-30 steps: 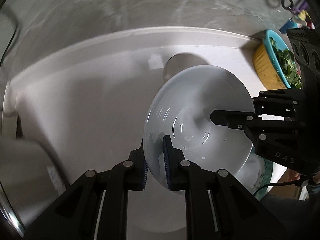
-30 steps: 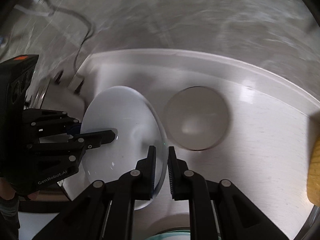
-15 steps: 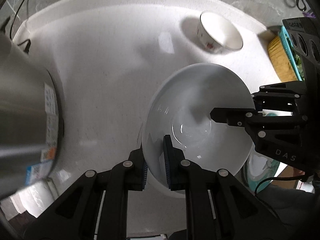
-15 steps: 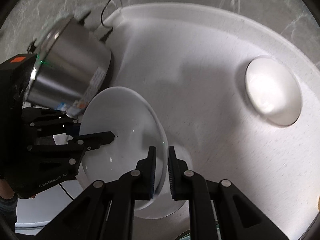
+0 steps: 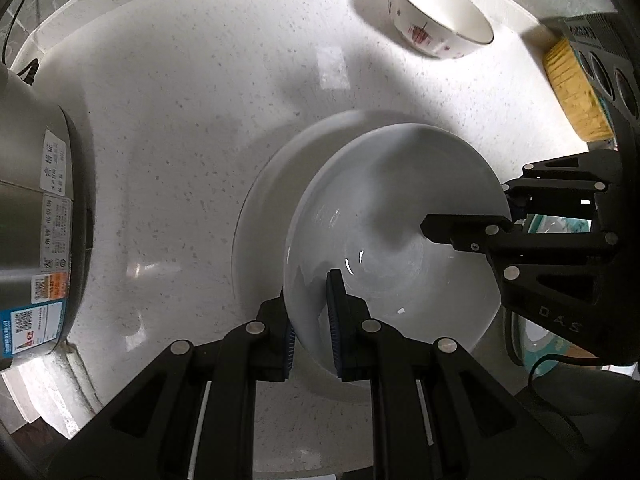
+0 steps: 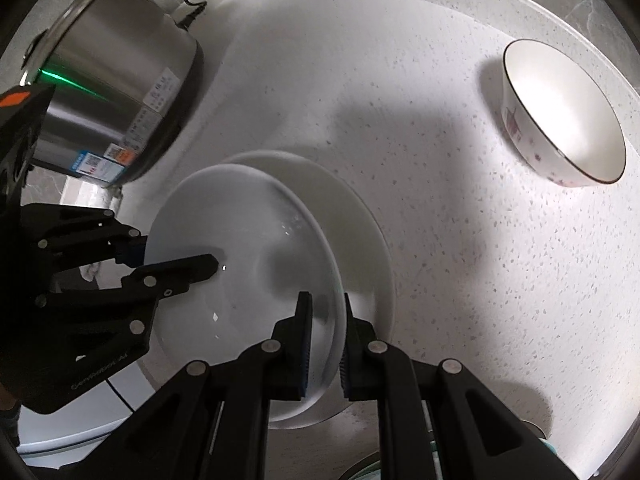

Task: Organize plates and bowls
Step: 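Lift the second white bowl with both tools over the first white bowl, then lower the bowl into the first white bowl and open both tools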

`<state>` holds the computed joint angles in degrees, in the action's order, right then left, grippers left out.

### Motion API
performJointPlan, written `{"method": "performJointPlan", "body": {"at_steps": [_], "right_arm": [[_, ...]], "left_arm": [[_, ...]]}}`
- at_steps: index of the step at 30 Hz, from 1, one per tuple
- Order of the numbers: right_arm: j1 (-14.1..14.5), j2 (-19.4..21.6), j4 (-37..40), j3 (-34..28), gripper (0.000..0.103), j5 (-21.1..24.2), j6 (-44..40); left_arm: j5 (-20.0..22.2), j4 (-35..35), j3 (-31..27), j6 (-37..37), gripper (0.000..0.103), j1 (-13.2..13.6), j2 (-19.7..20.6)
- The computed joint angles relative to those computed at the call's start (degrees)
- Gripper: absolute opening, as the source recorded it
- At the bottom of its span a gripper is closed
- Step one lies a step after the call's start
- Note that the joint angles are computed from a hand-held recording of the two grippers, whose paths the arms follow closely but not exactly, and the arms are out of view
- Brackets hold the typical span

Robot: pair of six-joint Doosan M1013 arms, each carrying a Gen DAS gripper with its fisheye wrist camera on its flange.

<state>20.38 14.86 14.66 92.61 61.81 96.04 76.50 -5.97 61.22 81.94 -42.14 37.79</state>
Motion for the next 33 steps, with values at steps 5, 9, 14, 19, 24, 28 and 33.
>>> {"method": "performJointPlan", "body": {"at_steps": [5,9,14,19,24,28,33], "right_arm": [[0.73,0.08,-1.57,0.15,0.013,-0.29,0.42],[1.93,0.64,-3.2,-0.4,0.014,-0.34,0.92],[4.08,0.95,-7.77,-0.66,0.017,-1.21,2.09],[4.88,1.06,-8.22,-0.47,0.017,-1.9,2.12],[4.1,0.56,-7.13,0.08,0.015,-2.24,1.57],[3.26,0.0,-5.66,0.6,0.015,-2.32,0.51],[2.23,-0.65,-3.98,0.98,0.017,-3.03,-0.2]], "left_arm": [[-0.75,-0.02,0.09,-0.55,0.012,-0.25,0.33],[-1.56,0.25,0.68,-0.82,0.014,-0.2,-0.16],[-4.06,0.3,2.59,-1.45,0.026,-0.37,-1.52],[-7.65,-0.29,4.91,-0.17,0.048,-0.93,-2.77],[-8.67,-1.5,5.46,0.02,0.051,-0.66,-3.07],[-9.39,-1.45,5.67,0.48,0.054,-0.62,-3.34],[-10.01,-1.25,5.05,0.11,0.066,-0.37,-3.58]]}}
